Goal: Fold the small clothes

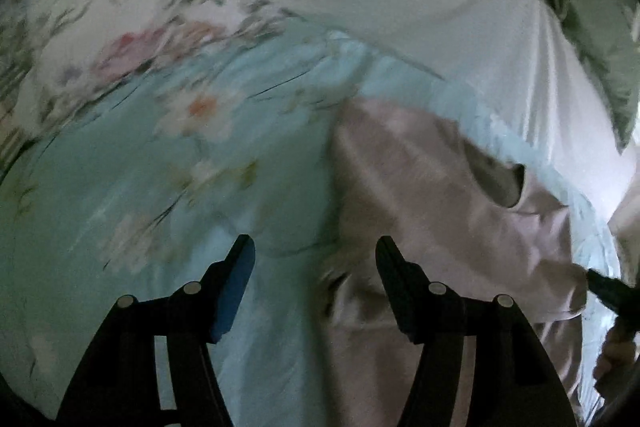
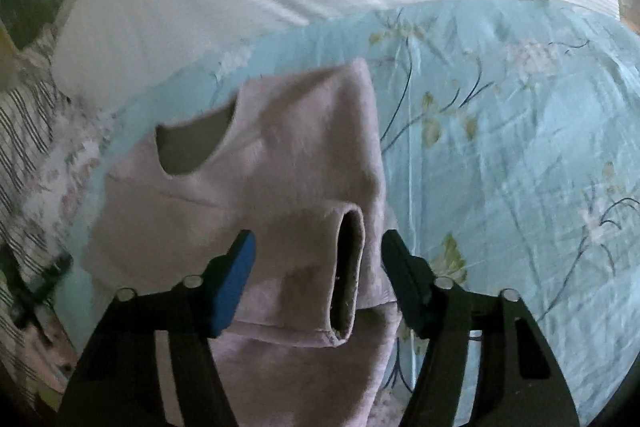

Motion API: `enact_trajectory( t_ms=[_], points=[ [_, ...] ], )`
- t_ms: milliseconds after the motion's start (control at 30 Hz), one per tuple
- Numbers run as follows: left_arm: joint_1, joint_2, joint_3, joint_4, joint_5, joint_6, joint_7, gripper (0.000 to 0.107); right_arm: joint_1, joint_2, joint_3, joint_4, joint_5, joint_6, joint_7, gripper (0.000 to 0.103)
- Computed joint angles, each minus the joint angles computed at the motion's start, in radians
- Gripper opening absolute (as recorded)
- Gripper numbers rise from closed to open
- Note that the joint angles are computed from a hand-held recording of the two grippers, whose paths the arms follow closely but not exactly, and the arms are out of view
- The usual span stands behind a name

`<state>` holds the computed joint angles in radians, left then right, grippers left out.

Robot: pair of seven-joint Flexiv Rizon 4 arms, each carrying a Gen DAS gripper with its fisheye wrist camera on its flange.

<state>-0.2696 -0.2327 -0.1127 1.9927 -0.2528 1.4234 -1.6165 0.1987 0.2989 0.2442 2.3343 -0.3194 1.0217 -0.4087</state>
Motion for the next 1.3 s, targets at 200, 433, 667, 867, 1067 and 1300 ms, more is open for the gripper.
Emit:
enact_trajectory(
  t_ms=[200,433,667,867,1067,1300],
  points=[
    [-0.074,-0.098,0.076,-0.179,0.186,-0.203,-0.047,0.050,-0.040,0.027,0.038,-0.033,-0.177,0.015,0.045,0.003],
    [-0.118,-0.120,0.123,-0.234,0.354,-0.265,-0.156,0.053,-0.028,0.007,0.015,-0.029,-0.140,-0.122,0.003,0.003],
    [-0.104,-0.109,0.107,-0.211,0.383,-0.251,-0.175,0.054,-0.036,0.041,0.068,-0.035,-0.289,-0.239,0.204,0.031],
    [-0.162,-0.131,0.146,-0.252,0.494,-0.267,-0.252,0.054,0.109,-0.128,0.012,-0.134,-0.097,-0.178,-0.095,0.041],
    [-0.068,-0.047,0.063,-0.115,0.350,-0.217,-0.137,0.059,0.079,0.015,0.036,-0.053,-0.063,-0.216,0.017,0.041],
    [-0.014,0.171,-0.032,0.227,-0.051,-0.139,0.191,0.063,0.120,0.347,0.110,0.072,0.118,-0.237,0.089,0.057]
  ],
)
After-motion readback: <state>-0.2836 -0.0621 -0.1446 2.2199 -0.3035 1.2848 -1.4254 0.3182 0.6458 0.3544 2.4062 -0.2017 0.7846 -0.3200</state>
